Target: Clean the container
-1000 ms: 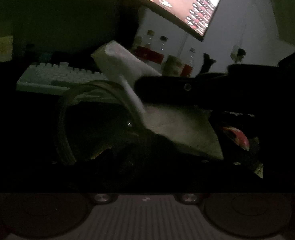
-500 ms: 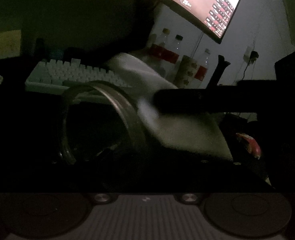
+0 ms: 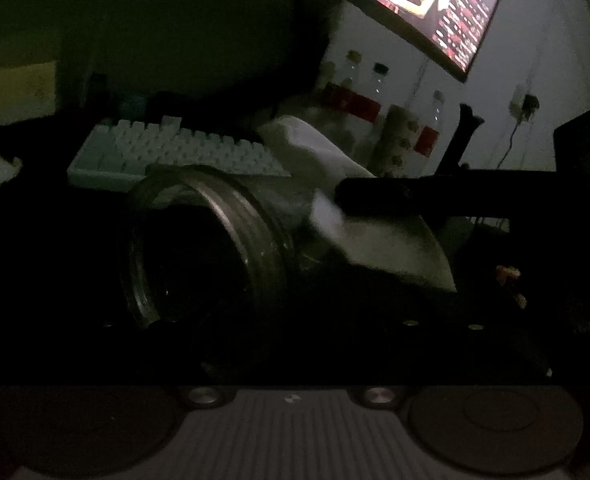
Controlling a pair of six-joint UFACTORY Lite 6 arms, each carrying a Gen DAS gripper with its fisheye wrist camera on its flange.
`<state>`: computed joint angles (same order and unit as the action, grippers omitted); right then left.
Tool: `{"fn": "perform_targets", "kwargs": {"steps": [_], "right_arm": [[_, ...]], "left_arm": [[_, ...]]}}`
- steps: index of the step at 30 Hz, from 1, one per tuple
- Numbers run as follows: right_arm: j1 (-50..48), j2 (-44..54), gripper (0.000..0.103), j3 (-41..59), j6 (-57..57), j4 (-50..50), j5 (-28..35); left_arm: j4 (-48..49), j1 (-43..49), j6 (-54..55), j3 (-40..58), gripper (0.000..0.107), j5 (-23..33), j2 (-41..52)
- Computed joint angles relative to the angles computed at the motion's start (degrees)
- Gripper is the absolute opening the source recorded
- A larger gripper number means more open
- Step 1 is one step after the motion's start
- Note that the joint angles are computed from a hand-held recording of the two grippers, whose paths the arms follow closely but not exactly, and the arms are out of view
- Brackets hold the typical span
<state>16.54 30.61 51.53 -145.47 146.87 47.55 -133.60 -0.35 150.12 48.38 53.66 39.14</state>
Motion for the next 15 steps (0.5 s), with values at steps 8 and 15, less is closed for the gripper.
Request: {"fn": "perform_targets", "kwargs": {"steps": [8, 15], "right_arm": [[-3.43, 2.95, 0.007, -2.06, -1.9, 13.47, 2.46], [-6.75, -1.15, 0.007, -7.02, 3.53, 7.67, 7.11]], "left_arm": [[-0.63, -0.84, 1.12, 1.6, 0.071, -1.89, 0.14], [9.35, 2.45, -6.84, 7.82, 0.016, 0.64, 4.37]]}}
